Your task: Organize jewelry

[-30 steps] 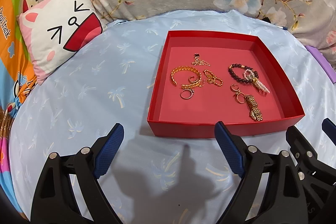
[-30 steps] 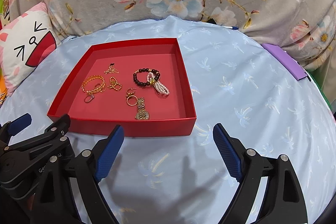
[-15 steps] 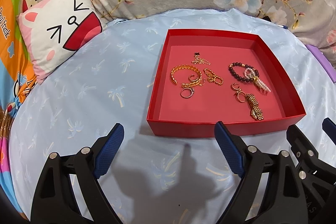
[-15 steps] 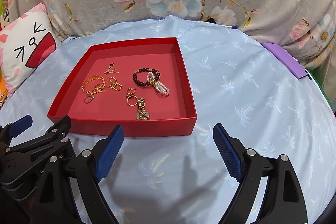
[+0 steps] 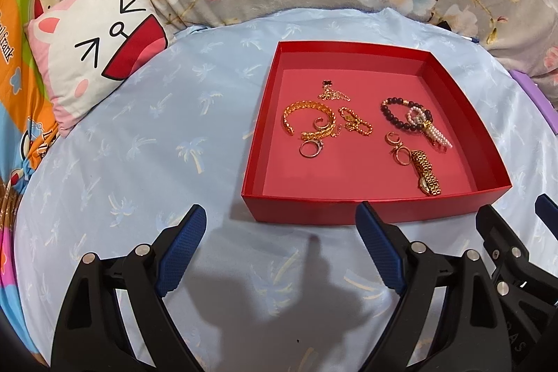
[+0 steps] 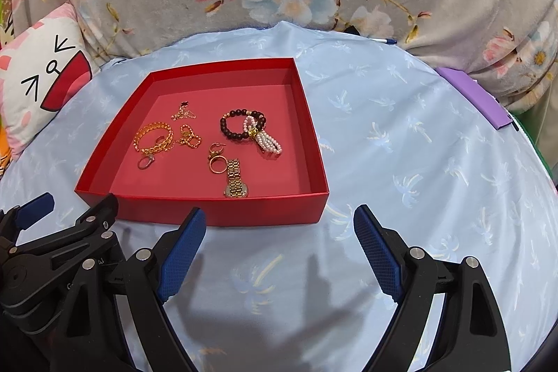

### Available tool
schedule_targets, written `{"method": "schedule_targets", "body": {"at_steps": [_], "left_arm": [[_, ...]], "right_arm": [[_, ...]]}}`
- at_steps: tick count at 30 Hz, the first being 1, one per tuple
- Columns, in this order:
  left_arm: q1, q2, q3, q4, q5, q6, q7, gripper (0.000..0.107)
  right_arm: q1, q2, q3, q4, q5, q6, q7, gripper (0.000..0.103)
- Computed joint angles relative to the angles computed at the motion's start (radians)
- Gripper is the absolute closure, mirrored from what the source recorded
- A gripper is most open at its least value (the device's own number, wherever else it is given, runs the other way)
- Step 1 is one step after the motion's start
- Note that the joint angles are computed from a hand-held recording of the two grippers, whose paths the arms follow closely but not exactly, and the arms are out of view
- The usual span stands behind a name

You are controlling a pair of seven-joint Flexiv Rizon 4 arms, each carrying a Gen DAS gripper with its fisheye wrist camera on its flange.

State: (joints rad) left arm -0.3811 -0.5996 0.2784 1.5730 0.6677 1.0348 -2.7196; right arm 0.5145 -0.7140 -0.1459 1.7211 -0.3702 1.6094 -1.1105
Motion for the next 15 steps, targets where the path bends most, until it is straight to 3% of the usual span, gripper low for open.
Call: {"method": "schedule_targets", "body": {"at_steps": [15], "left_arm": [[0.033, -0.014, -0.021, 0.017, -0.088, 0.027, 0.061, 0.022]], "right_arm": [[0.011, -0.014, -0.011, -0.019, -0.022, -0.030, 0.013, 0.017]]}}
